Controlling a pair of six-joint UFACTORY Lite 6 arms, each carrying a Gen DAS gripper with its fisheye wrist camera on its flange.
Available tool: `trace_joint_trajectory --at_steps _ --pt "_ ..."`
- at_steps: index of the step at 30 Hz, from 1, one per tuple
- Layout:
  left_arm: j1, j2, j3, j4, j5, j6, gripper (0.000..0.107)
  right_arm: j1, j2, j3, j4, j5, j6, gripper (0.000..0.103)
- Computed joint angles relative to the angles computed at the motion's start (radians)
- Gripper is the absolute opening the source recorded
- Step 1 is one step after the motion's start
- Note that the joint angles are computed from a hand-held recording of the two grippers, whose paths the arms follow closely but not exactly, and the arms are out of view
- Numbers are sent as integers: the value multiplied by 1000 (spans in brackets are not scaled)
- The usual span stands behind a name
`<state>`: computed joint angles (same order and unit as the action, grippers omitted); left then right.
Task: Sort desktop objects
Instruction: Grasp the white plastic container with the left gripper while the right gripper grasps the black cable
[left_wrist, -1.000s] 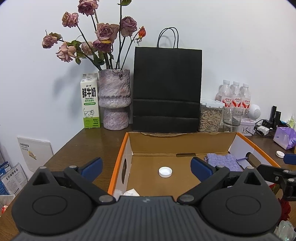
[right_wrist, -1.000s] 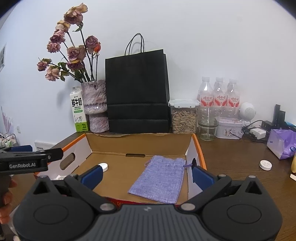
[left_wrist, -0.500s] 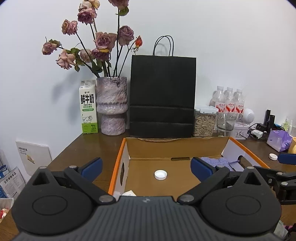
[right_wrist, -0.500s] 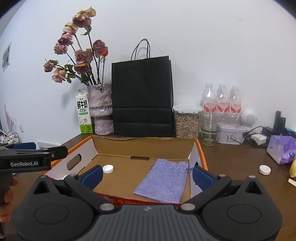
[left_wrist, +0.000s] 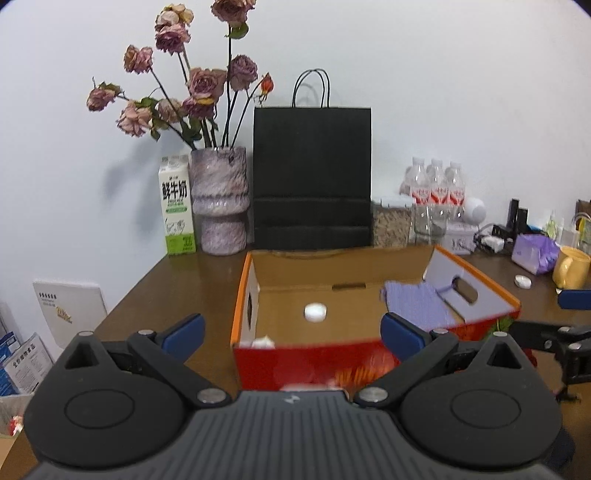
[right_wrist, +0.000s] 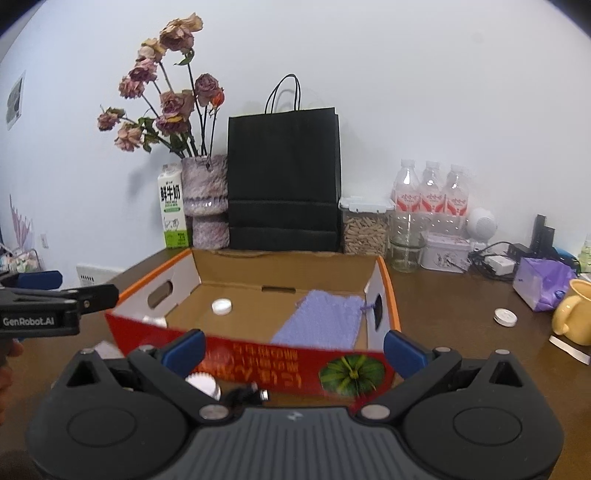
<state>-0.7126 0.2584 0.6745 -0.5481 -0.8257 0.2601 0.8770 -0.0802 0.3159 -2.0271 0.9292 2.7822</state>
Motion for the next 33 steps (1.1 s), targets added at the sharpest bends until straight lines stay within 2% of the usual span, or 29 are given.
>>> trace_joint_trajectory --at_steps 5,12,15,17,21,33 --pt "-13 -44 -112 5 -13 -49 103 151 2 -68 135 42 34 102" --pt "-47 -53 -223 -19 -48 -140 103 370 115 -90 318 97 180 102" --pt "-41 -28 -225 6 -41 -156 103 389 134 -103 313 84 226 102" --pt "-46 -17 -207 -32 -34 -120 103 369 139 -102 301 71 228 102" --pt "-24 -7 -193 1 -26 -137 103 321 131 -114 233 48 255 102" --pt "24 96 -62 64 45 -138 103 -45 109 -78 -158 -156 311 103"
